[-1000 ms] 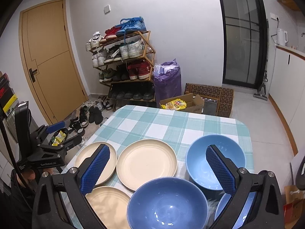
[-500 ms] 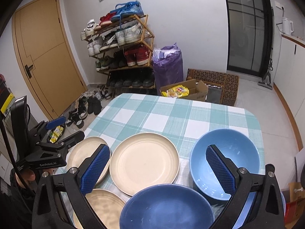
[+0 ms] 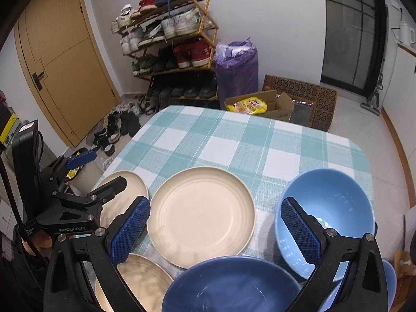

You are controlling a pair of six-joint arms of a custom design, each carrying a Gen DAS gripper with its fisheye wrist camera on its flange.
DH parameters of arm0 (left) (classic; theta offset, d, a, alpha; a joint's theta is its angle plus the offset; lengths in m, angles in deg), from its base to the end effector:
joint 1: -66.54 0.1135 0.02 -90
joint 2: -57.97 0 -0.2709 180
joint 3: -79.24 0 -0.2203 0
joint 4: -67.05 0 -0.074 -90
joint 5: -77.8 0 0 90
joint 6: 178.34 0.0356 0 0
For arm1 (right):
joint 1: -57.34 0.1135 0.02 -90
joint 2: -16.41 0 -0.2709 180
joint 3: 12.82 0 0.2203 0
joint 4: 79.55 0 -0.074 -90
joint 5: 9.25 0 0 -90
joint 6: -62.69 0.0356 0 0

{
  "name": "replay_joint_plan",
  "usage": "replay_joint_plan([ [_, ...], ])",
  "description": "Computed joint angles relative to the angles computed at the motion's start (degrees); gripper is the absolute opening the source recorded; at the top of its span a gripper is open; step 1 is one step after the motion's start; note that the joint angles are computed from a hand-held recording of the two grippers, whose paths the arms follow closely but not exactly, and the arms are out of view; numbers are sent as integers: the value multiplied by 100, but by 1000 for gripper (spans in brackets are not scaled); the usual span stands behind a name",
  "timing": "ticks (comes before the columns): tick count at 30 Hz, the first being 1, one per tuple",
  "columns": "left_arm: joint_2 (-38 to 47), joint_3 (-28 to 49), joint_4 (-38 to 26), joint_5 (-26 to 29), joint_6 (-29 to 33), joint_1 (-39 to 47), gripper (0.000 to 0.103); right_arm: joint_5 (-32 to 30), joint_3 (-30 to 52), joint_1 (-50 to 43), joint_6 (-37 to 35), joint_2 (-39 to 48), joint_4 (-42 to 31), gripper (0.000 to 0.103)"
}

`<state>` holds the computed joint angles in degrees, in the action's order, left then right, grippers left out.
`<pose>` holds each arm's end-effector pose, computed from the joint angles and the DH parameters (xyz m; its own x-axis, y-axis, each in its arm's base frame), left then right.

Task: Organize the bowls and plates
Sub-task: 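Lower the left tool onto a beige plate rim while the right tool lowers onto another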

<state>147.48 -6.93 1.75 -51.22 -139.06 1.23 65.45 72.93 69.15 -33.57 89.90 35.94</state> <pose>0.1401 -0.2511 0.3121 -0.6789 0.0370 -0.7333 0.0834 0.9962 -0.0270 0.2179 0.0552 0.3343 -0.7306 -0.2602 -0.6313 -0.4378 0.8880 0.1406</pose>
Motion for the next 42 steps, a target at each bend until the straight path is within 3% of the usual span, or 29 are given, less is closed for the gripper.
replay_joint_plan([
  [10,-4,-397,509,560,372,470,103,-10,16,145,19,577,180,102],
  [23,150,-712,1070,1160,903,844,99,79,249,224,126,1350,-24,91],
  [26,255,-687,1099,1251,1004,895,92,148,283,255,157,1514,-49,87],
  [38,609,-580,1149,1483,1159,993,80,633,555,358,310,2126,-316,79],
  [40,685,-561,1142,1603,1201,1024,67,730,599,402,332,2229,-372,79],
  [42,771,-525,1101,1707,1207,1049,65,833,637,453,363,2352,-428,77],
])
